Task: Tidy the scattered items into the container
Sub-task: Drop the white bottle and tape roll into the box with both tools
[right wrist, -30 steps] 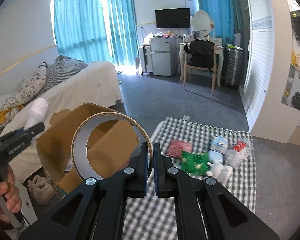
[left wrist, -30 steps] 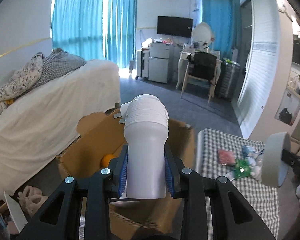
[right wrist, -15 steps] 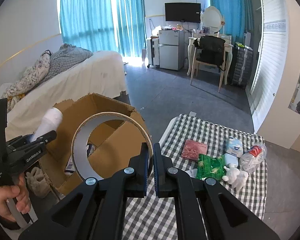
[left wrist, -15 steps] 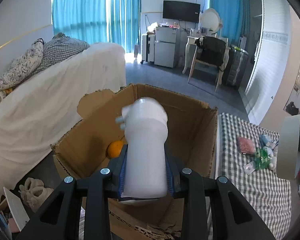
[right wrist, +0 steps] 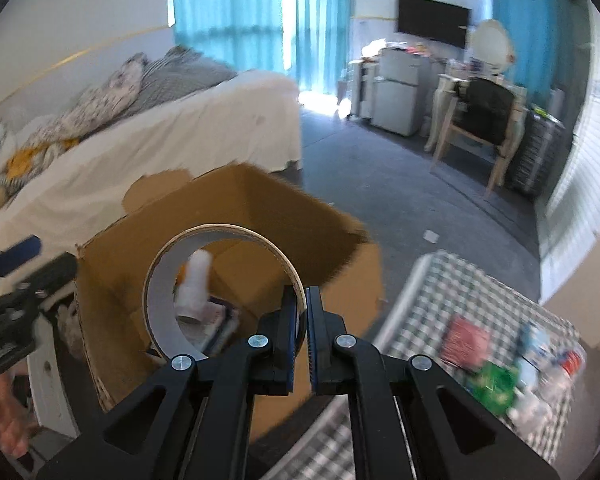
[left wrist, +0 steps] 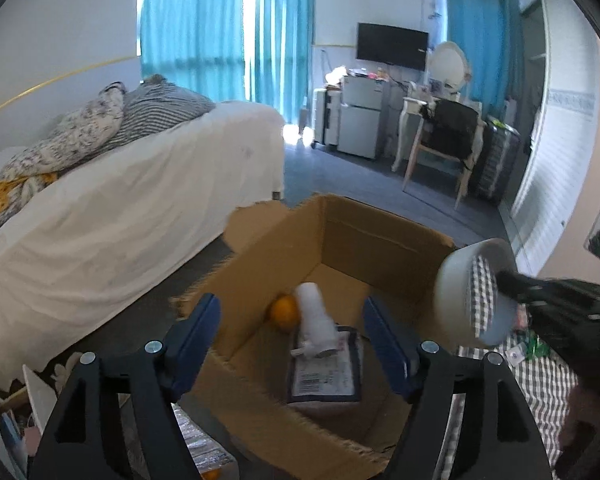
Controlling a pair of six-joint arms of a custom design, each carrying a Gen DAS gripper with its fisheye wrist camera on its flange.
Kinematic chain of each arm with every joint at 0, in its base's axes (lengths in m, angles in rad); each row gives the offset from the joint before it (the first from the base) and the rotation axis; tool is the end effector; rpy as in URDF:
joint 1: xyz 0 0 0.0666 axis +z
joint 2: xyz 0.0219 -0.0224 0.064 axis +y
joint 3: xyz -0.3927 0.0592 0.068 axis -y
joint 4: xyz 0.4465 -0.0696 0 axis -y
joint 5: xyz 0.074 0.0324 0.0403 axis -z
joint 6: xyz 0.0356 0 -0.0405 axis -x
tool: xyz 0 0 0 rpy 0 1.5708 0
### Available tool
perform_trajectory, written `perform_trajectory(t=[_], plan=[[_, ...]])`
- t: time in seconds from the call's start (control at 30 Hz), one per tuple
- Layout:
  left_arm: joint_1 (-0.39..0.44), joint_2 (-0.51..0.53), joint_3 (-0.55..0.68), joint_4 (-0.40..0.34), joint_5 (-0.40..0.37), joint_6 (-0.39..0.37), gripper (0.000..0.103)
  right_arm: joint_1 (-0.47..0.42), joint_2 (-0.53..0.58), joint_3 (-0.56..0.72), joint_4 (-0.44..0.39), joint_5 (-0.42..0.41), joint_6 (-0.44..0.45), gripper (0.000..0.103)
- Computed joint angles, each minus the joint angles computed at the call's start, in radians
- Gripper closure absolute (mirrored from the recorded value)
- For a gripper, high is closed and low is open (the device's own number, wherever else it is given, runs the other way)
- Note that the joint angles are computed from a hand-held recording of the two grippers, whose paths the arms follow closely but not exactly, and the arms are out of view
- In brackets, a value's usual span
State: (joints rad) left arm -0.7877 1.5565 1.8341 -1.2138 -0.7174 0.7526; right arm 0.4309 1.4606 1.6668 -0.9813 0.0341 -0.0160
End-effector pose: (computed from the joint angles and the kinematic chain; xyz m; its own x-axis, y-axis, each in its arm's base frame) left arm 0.4208 -0.3901 0.5653 -0.5918 -0.1356 -0.7946 -0.1992 0.9798 -0.0188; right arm 0.5108 0.2331 0.5430 -0.6421 -0.2776 -0.7146 -0.3851 0.9228 -0.0124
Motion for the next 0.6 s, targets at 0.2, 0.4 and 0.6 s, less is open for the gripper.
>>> perform_trajectory(t=[0.2, 0.4, 0.6], plan=[[0.005, -0.050, -0.033, -0.031, -0.029, 0.038, 0.025, 0.046, 0.076, 0.043, -0.005, -0.006, 0.006, 0.097], [0.008, -0.071, -0.050, -0.037, -0.034, 0.044, 0.024, 0.053, 0.066, 0.020, 0.027, 0.016, -0.036, 0.032], [0.001, -0.068, -0.051, -0.015, -0.012, 0.033, 0.024, 0.044, 0.024, -0.008, 0.059, 0.051, -0.052, 0.023]])
